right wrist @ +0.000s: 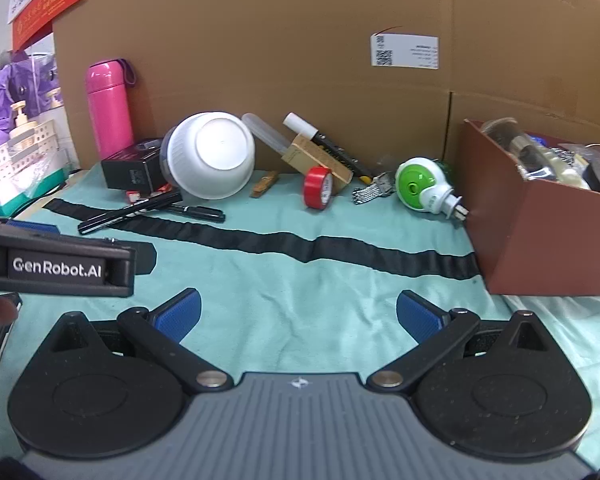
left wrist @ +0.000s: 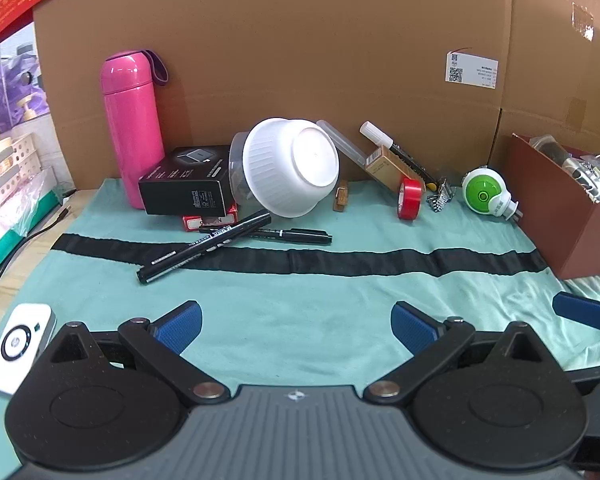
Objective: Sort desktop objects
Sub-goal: 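Lower the left gripper onto the black marker and close on it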
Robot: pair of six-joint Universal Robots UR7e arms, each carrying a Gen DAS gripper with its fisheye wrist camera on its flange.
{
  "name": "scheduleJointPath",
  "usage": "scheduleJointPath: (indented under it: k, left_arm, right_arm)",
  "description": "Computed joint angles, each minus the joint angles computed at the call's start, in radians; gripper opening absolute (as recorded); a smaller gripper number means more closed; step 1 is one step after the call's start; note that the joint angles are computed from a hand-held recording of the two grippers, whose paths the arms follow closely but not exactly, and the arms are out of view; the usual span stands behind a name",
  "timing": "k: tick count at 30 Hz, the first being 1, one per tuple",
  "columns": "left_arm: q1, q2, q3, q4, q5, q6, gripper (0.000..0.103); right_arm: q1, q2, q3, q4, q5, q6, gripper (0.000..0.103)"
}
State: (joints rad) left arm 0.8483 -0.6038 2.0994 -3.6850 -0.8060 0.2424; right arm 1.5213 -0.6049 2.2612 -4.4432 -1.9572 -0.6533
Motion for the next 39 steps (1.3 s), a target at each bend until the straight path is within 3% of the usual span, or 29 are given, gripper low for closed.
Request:
scheduleJointPath:
  k: [6,14,20,25,29,36,39]
  left_arm:
    - [0.061,-0.056,-0.044,0.119,-0.063,0.062,0.103]
    - [0.153,-0.097,-0.155,0.314,-0.142,0.115,0.102]
    - [0.209,-0.095,-0.242,0.460,-0.192,0.101,0.094]
    - [0.225,-0.070,-0.303,0.506,-0.181,0.135,0.090]
    - [0.240,-0.058,-0.343,0.536,-0.194,0.163,0.085]
    - [0.262,-0.047,-0.387,0.586,-0.206,0.161,0.053]
    - [0.264,-0.045,-0.378,0.558,-0.204,0.182,0.044]
  right_arm:
    - [0.004,-0.023,-0.021,0.078,0.056,-0.073,0.101]
    - [0.017,-0.060,-0.126,0.295,0.124,-0.194,0.101]
    - [-0.005,-0.054,-0.210,0.442,0.163,-0.205,0.101]
    - [-0.024,-0.043,-0.270,0.532,0.200,-0.200,0.100]
    - [-0.029,-0.035,-0.314,0.592,0.231,-0.218,0.088]
    - [-0.029,0.002,-0.409,0.656,0.248,-0.265,0.080]
    - [-0.033,0.007,-0.434,0.703,0.262,-0.269,0.076]
